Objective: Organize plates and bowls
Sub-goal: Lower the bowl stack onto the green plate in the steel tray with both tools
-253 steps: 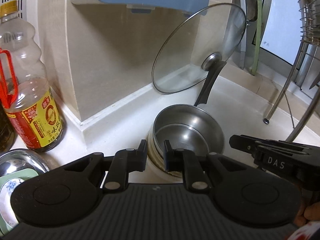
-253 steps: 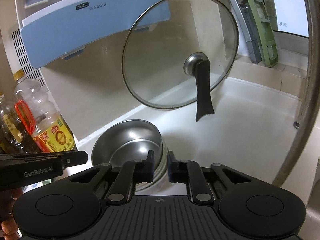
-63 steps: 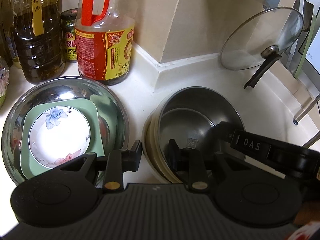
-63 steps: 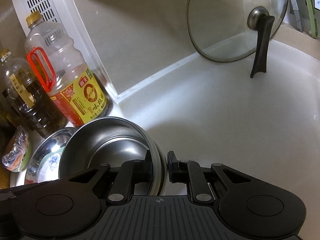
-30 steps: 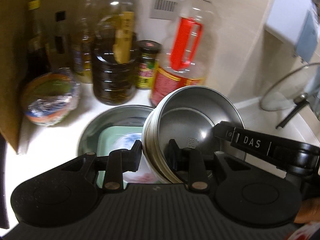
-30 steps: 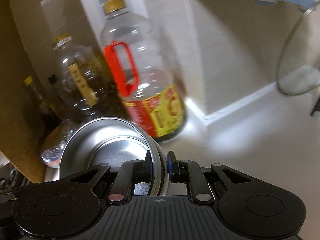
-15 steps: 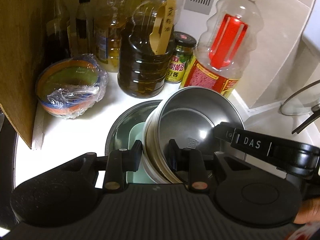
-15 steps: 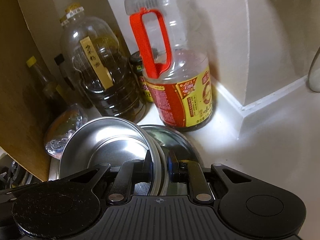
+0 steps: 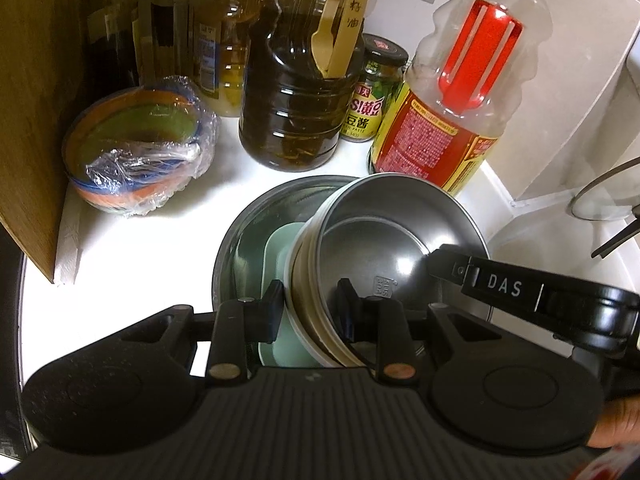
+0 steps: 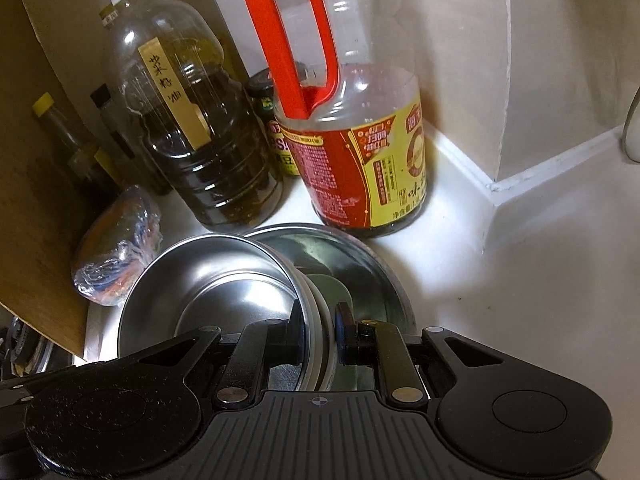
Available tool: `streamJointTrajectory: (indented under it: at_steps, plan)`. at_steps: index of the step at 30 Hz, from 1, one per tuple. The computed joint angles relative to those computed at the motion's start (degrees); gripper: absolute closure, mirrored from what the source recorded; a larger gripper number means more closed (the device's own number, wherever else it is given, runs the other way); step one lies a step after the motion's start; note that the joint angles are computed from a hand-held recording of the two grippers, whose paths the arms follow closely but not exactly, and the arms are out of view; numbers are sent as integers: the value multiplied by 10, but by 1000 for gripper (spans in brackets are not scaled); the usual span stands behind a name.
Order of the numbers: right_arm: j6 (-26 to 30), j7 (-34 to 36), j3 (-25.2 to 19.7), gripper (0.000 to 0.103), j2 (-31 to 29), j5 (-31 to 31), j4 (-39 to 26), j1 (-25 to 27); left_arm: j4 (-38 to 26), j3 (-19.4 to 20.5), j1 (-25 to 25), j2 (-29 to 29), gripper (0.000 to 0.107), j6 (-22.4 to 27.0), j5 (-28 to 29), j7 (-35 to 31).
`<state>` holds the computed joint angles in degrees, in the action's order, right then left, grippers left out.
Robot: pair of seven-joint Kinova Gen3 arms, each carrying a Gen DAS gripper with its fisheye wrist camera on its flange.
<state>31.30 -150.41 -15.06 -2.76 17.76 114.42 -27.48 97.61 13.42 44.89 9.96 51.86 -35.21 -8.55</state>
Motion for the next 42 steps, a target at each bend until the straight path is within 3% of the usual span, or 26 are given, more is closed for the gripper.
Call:
streamJointTrajectory:
  at_steps: [12,24,34,39,42]
  plan:
    - [5,21,7,88,9,-9,-9,-3,9,-4,-12,-2,83,-22,13,-11]
    - [-41,100,16,85,-8,-57,21,9,21,-3,-14,-8,82,-37,2,-2]
    - [-108,105,-11,82,-48,-33,62,40,31,8,16,-24,83,0,-88,71]
    - [-173,117,-26,82,-66,-32,91,67,40,25,26,-36,83,18,-156,120]
    - [-212,135,-37,83,-66,-46,106,85,39,32,25,-33,89,24,-178,122]
